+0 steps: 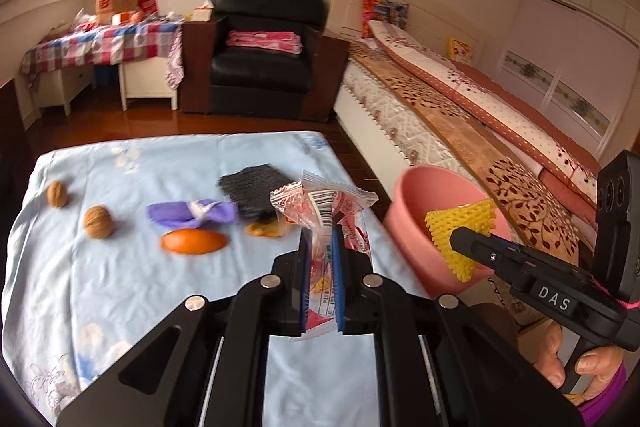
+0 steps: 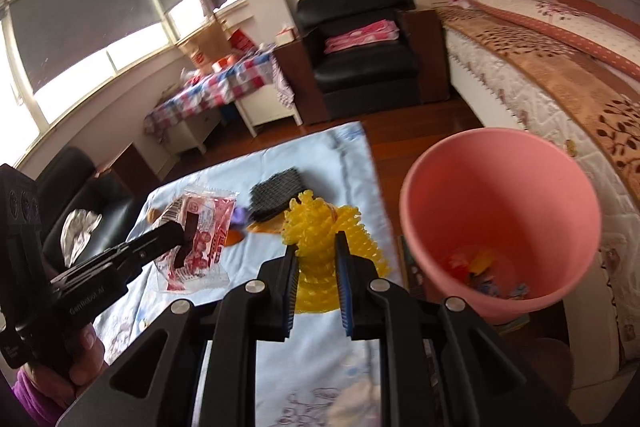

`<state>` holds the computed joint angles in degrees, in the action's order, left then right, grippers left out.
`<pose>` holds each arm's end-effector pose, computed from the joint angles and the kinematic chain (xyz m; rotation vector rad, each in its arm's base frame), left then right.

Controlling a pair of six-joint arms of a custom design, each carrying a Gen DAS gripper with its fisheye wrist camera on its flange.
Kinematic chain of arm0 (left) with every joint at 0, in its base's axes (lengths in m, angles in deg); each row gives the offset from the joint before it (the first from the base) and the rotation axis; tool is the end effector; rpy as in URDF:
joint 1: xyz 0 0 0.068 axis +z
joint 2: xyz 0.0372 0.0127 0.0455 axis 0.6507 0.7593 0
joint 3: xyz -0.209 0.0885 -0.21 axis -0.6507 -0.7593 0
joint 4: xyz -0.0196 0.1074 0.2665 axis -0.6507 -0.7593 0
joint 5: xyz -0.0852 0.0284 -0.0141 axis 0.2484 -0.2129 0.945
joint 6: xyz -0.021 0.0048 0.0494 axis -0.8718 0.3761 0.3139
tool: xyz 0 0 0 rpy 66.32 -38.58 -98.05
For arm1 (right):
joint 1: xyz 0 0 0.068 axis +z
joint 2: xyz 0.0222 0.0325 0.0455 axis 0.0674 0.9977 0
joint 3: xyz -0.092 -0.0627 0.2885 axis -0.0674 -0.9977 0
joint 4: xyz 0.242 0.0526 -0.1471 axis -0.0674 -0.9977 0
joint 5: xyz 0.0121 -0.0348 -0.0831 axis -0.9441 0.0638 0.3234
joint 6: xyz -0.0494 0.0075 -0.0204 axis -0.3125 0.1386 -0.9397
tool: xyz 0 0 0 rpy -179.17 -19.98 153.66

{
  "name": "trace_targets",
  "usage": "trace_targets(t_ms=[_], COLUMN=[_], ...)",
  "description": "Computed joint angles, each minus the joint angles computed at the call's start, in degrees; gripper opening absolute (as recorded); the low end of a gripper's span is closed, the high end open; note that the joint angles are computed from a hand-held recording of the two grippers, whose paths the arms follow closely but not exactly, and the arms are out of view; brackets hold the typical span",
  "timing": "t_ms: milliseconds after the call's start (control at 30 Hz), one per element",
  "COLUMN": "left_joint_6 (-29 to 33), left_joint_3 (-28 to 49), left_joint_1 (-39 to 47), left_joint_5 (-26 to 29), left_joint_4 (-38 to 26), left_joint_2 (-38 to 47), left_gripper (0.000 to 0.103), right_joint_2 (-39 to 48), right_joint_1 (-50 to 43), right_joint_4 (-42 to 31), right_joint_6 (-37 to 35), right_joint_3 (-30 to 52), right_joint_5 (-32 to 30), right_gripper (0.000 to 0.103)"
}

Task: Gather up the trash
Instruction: 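Carry both items over the pink bucket and open both tools to drop them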

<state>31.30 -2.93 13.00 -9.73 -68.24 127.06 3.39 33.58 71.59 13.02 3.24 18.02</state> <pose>0.2892 -0.1558 0.2401 0.3700 2.2348 -0.5036 0.2411 0.1296 0.1927 0.1971 2.2299 0.3973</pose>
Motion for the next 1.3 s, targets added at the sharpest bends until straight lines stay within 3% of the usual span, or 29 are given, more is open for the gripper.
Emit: trace_targets(t_ms=[433,867,1300], left_joint_6=[0.7,1.4,2.2], left_joint_3=[8.4,18.3,26.6], left_joint_1=[-10.5,-15.8,-17.9], left_joint_5=[-2.8,-3.5,-4.1], left_joint_4=[1.0,-0.5,-3.3], left_joint_2=[9.2,19.9,28.5], left_gripper=[0.009,0.009,0.009], right_joint_2=[-7.2,-3.3,2.8], right_joint_1=[-13.3,-25.4,-31.3], right_joint_4=[0.7,4.7,8.1], right_joint_6=[-0.3,-2.5,-4.3], right_joint_3=[-6.6,-8.9,-8.5], right_joint_5=[-4.4,-11.3,-14.6], right_gripper=[0.017,0.018,0.018])
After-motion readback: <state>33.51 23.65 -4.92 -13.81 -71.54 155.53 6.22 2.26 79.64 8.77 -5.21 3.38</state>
